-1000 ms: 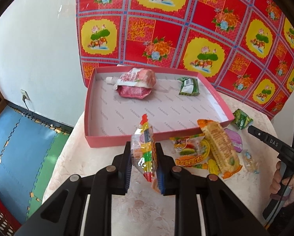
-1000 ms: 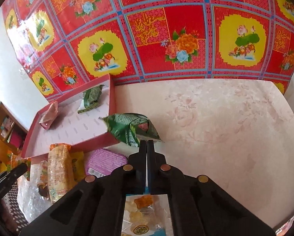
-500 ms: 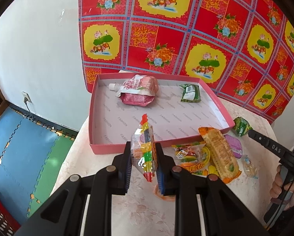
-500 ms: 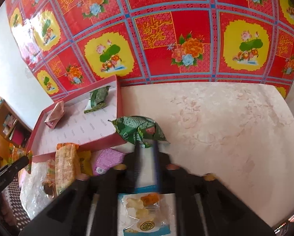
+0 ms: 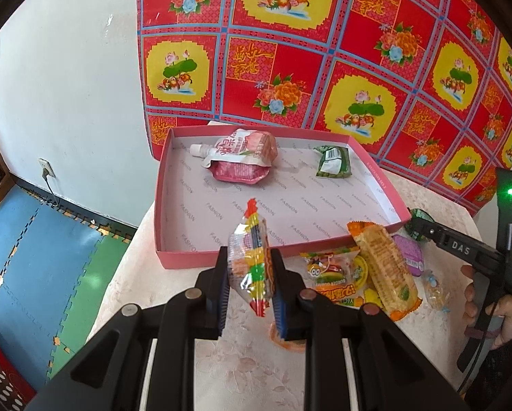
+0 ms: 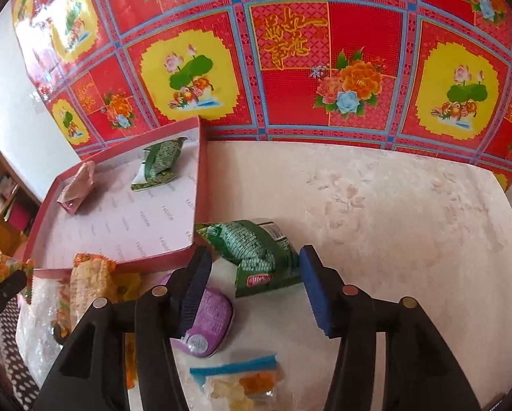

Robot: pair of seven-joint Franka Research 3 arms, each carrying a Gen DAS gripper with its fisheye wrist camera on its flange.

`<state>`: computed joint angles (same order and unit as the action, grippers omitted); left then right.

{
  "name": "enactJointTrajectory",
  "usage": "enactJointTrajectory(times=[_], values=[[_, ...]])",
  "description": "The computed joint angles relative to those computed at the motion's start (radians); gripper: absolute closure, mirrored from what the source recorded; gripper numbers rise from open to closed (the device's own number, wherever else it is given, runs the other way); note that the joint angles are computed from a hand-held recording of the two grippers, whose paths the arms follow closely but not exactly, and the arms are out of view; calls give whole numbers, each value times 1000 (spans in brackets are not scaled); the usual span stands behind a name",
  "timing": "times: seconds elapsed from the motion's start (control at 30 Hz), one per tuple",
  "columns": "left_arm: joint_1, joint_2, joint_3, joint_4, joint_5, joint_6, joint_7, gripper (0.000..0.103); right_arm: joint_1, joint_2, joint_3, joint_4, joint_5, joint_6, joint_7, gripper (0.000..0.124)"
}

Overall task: Organize snacks
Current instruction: 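Grasp the green snack bag with the right gripper while the left holds the candy pack, then carry the candy pack and green bag over the box with both grippers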

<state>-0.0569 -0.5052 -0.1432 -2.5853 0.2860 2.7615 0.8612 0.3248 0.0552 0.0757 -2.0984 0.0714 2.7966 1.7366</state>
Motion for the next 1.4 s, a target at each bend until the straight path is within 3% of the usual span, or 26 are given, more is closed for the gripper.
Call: enactJointTrajectory(times=[0.2,0.3,0.73,1.03,1.4], values=[[-1,4,1,3,-1,0,0,81,-3,16,0,17,31,-15,-28,71],[-1,8,2,7,-1,1,2,81,-9,17,7,17,97,-15,-82,80],[5,20,-1,21,4,0,-4,81,-4,-14,3,-15,88,32,-61,94],[30,24,-6,36,28,6,-20,81,-8,-53,8,-32,67,81,-24,94],[74,92,-9,101,86,-4,-47,81,13,-48,29,8,149,91,-123,94]])
